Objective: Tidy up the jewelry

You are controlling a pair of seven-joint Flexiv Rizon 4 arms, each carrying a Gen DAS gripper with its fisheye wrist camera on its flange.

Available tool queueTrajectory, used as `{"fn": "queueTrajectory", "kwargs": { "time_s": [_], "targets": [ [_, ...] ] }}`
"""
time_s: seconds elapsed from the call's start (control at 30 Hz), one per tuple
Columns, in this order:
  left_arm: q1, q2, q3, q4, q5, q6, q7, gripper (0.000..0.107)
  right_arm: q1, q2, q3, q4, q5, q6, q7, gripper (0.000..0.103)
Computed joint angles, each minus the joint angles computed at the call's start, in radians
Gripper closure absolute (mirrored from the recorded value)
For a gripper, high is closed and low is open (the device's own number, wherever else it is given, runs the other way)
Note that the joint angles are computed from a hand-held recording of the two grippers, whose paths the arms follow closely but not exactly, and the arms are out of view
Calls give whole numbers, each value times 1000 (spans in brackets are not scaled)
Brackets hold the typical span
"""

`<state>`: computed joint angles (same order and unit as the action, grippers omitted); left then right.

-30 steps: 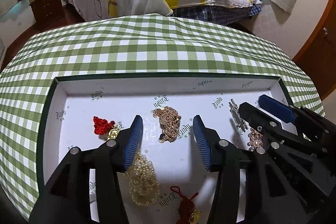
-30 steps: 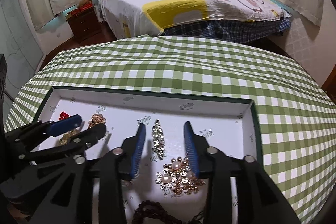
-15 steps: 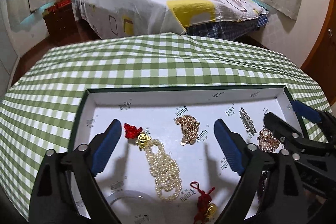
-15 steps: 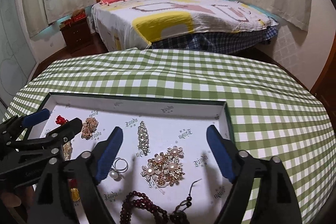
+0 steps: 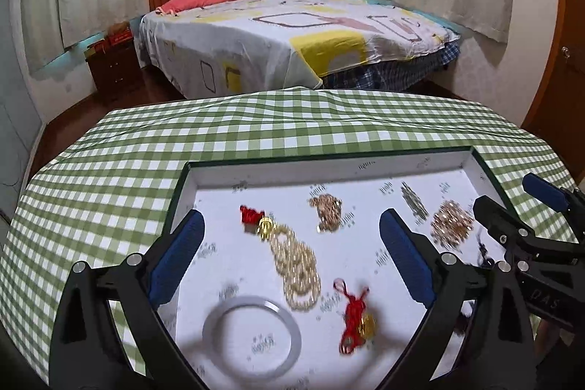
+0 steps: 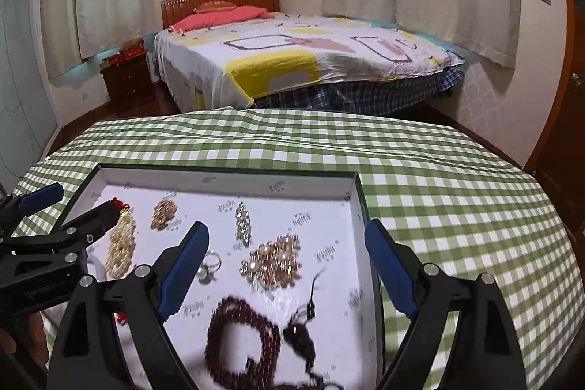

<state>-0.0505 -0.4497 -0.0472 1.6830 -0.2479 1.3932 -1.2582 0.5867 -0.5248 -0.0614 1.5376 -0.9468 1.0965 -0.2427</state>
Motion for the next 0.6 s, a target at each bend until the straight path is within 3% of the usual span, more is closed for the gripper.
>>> {"fn": "queueTrajectory", "kwargs": {
  "time_s": [0.37,0.6],
  "targets": [
    [70,149,-91,208,-116,107,81,10,5,105,35,127,-133,-20,150,18],
    [52,264,-63,319,-160,130,113,9,-1,168,81,179,-198,-50,203,18]
  ]
}}
